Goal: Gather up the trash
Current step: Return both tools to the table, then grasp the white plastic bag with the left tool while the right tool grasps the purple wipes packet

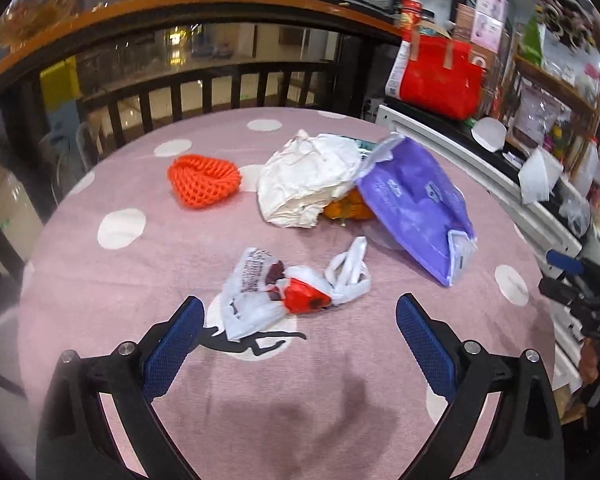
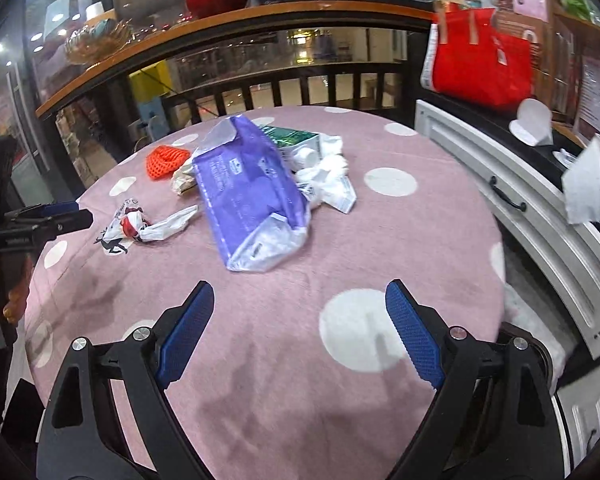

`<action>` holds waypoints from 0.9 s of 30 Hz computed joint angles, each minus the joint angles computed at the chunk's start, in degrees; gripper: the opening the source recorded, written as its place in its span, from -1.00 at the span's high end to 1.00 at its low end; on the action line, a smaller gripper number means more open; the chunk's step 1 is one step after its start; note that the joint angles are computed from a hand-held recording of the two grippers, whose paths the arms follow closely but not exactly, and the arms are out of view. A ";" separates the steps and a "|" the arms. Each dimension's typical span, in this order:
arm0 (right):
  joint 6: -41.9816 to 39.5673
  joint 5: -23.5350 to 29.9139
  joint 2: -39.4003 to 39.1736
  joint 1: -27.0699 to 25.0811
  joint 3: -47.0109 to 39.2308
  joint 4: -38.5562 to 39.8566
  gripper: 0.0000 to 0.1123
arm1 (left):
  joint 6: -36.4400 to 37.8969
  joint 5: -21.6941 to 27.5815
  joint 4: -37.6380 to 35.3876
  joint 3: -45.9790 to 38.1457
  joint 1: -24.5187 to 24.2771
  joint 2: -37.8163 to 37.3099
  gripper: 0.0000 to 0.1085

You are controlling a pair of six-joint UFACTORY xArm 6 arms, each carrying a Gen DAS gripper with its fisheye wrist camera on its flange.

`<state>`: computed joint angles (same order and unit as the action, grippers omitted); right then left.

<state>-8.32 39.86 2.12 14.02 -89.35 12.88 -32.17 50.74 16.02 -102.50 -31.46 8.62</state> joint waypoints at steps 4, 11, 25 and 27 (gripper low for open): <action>-0.14 2.81 5.18 0.36 -6.48 0.68 -0.54 | 3.51 1.05 -3.32 -2.46 1.68 2.46 -0.73; -1.26 7.16 13.61 0.55 -18.01 0.90 -0.51 | 5.55 5.57 -7.91 -10.73 4.48 10.35 -0.46; 1.09 20.96 33.89 -0.70 -46.73 2.49 0.46 | 7.83 -1.47 -16.88 -1.55 5.28 4.37 0.71; -0.29 17.75 30.32 -0.05 -41.29 1.88 0.63 | 7.37 -2.43 -16.65 0.00 5.04 3.25 0.74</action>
<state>-8.62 57.61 32.44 13.98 -130.64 14.76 -24.80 48.30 -0.63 -102.51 -26.42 11.87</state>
